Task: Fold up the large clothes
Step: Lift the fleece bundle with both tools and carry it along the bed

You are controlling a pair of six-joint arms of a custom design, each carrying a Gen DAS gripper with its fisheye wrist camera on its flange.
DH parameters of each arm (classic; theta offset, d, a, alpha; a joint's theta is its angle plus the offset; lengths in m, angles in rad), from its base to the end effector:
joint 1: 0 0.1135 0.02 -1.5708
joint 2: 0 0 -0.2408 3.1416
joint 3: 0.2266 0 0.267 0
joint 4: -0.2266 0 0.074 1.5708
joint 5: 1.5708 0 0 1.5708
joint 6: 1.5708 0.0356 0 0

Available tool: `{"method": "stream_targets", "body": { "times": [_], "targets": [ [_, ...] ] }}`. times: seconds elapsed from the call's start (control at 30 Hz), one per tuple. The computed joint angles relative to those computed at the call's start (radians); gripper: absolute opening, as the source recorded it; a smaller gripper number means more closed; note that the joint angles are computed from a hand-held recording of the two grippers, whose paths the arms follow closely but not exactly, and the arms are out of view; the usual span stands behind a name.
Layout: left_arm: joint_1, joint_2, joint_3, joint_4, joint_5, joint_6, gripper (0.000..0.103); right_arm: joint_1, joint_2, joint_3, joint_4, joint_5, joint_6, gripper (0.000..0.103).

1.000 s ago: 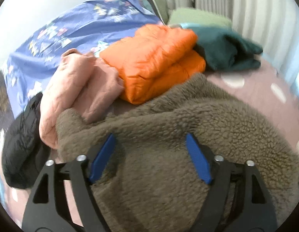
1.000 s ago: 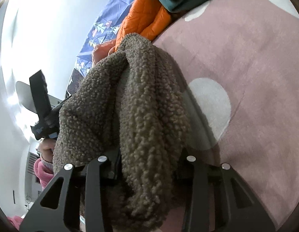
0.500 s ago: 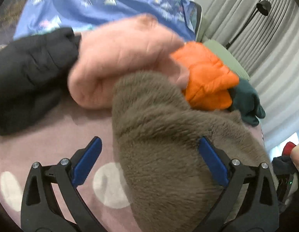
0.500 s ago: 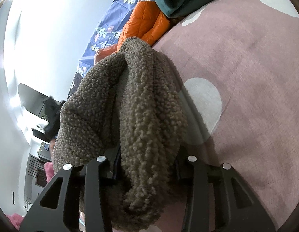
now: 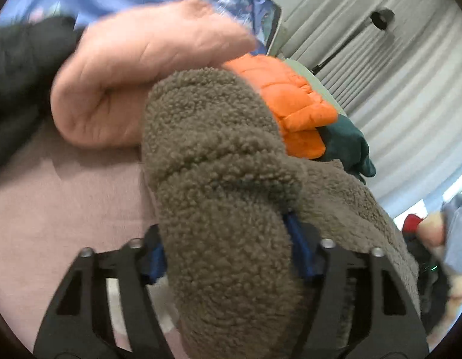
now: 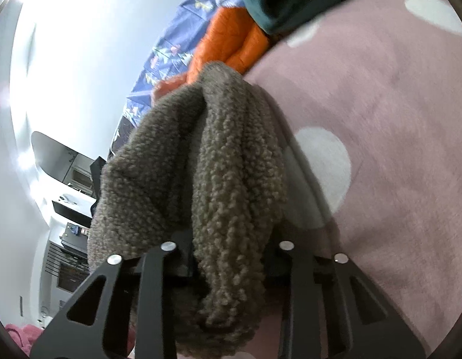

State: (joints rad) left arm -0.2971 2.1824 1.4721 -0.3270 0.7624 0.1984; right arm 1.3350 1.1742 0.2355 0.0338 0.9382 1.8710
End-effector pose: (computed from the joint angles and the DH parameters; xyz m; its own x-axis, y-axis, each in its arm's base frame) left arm 0.4186 -0.1539 0.1006 -0.6992 0.3632 -0.6158 0.6991 0.5274 -0.4828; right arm 0.0718 0.1759 0.0864 -0.3836 0.8208 -0.4232 0.3111 0.5463 0.7777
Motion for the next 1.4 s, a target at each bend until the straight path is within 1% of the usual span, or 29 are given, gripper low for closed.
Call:
{"method": "stream_targets", "body": {
  "times": [0.03,0.1,0.13,0.17,0.23,0.27,0.33,0.4,0.43,0.47,0.5,0.53,0.57,0.6,0.63,0.67,0.77,0.87,0.9,1.0,1.03,1.07,1.17,1.2,1.23,1.27,1.33,1.37,1.4],
  "targets": [
    [0.001,-0.043,-0.041,0.027,0.010,-0.005,0.060,0.017,-0.004,0.032,-0.067,0.023,0.010,0.027],
    [0.021,-0.127,-0.123,0.073,0.068,-0.009,0.057,0.073,0.021,0.160,-0.298,0.085,0.061,0.027],
    [0.033,-0.175,-0.164,0.090,0.094,-0.005,0.057,0.094,0.041,0.205,-0.367,0.103,0.080,0.026],
    [0.042,-0.226,-0.213,0.110,0.112,-0.002,0.057,0.126,0.076,0.277,-0.468,0.129,0.108,0.026],
    [0.072,-0.354,-0.327,0.145,0.143,0.018,0.057,0.175,0.130,0.382,-0.595,0.168,0.142,0.026],
    [0.095,-0.406,-0.370,0.146,0.162,0.033,0.057,0.189,0.143,0.407,-0.617,0.179,0.148,0.026],
    [0.169,-0.509,-0.442,0.106,0.219,0.079,0.057,0.217,0.165,0.447,-0.630,0.204,0.141,0.026],
    [0.265,-0.609,-0.509,0.026,0.280,0.157,0.057,0.230,0.170,0.466,-0.569,0.217,0.058,0.026],
    [0.304,-0.642,-0.529,-0.009,0.296,0.192,0.057,0.228,0.169,0.470,-0.502,0.211,-0.021,0.026],
    [0.369,-0.653,-0.518,-0.098,0.321,0.277,0.057,0.220,0.173,0.475,-0.452,0.201,-0.083,0.026],
    [0.446,-0.665,-0.503,-0.208,0.337,0.390,0.057,0.209,0.180,0.481,-0.394,0.183,-0.157,0.026],
    [0.497,-0.682,-0.510,-0.264,0.340,0.459,0.057,0.195,0.192,0.488,-0.336,0.158,-0.230,0.026],
    [0.532,-0.686,-0.509,-0.299,0.339,0.502,0.057,0.178,0.204,0.498,-0.292,0.135,-0.284,0.026],
    [0.596,-0.683,-0.494,-0.385,0.343,0.591,0.057,0.163,0.208,0.500,-0.246,0.113,-0.331,0.026],
    [0.633,-0.674,-0.470,-0.440,0.344,0.631,0.057,0.144,0.209,0.490,-0.163,0.088,-0.394,0.026],
    [0.672,-0.662,-0.452,-0.493,0.349,0.673,0.057,0.133,0.208,0.494,-0.133,0.077,-0.431,0.025],
    [0.782,-0.672,-0.422,-0.626,0.391,0.800,0.056,0.093,0.221,0.561,-0.107,0.036,-0.562,0.025],
    [0.871,-0.692,-0.380,-0.700,0.454,0.862,0.056,0.047,0.252,0.632,-0.054,-0.033,-0.710,0.025],
    [0.906,-0.681,-0.344,-0.760,0.472,0.905,0.056,0.033,0.266,0.647,-0.019,-0.059,-0.748,0.025],
    [0.977,-0.653,-0.273,-0.804,0.514,0.937,0.056,-0.016,0.324,0.698,0.066,-0.147,-0.841,0.024],
    [1.005,-0.632,-0.246,-0.831,0.519,0.965,0.056,-0.037,0.363,0.731,0.087,-0.193,-0.864,0.024],
    [1.037,-0.589,-0.196,-0.884,0.522,1.014,0.056,-0.056,0.388,0.756,0.092,-0.227,-0.875,0.024],
    [1.110,-0.507,-0.133,-0.915,0.507,1.057,0.056,-0.142,0.498,0.840,0.131,-0.397,-0.897,0.025],
    [1.134,-0.473,-0.115,-0.907,0.491,1.053,0.056,-0.159,0.529,0.861,0.139,-0.434,-0.897,0.025],
    [1.158,-0.423,-0.081,-0.910,0.475,1.061,0.056,-0.187,0.586,0.905,0.148,-0.497,-0.894,0.025],
    [1.172,-0.395,-0.069,-0.883,0.458,1.037,0.056,-0.204,0.623,0.937,0.151,-0.535,-0.893,0.025],
    [1.197,-0.343,-0.048,-0.803,0.418,0.962,0.056,-0.246,0.744,1.053,0.140,-0.641,-0.886,0.025],
    [1.209,-0.312,-0.032,-0.754,0.396,0.912,0.056,-0.258,0.791,1.108,0.126,-0.676,-0.885,0.025],
    [1.222,-0.281,-0.004,-0.747,0.386,0.901,0.056,-0.277,0.847,1.176,0.105,-0.722,-0.889,0.025]
  ]
}}
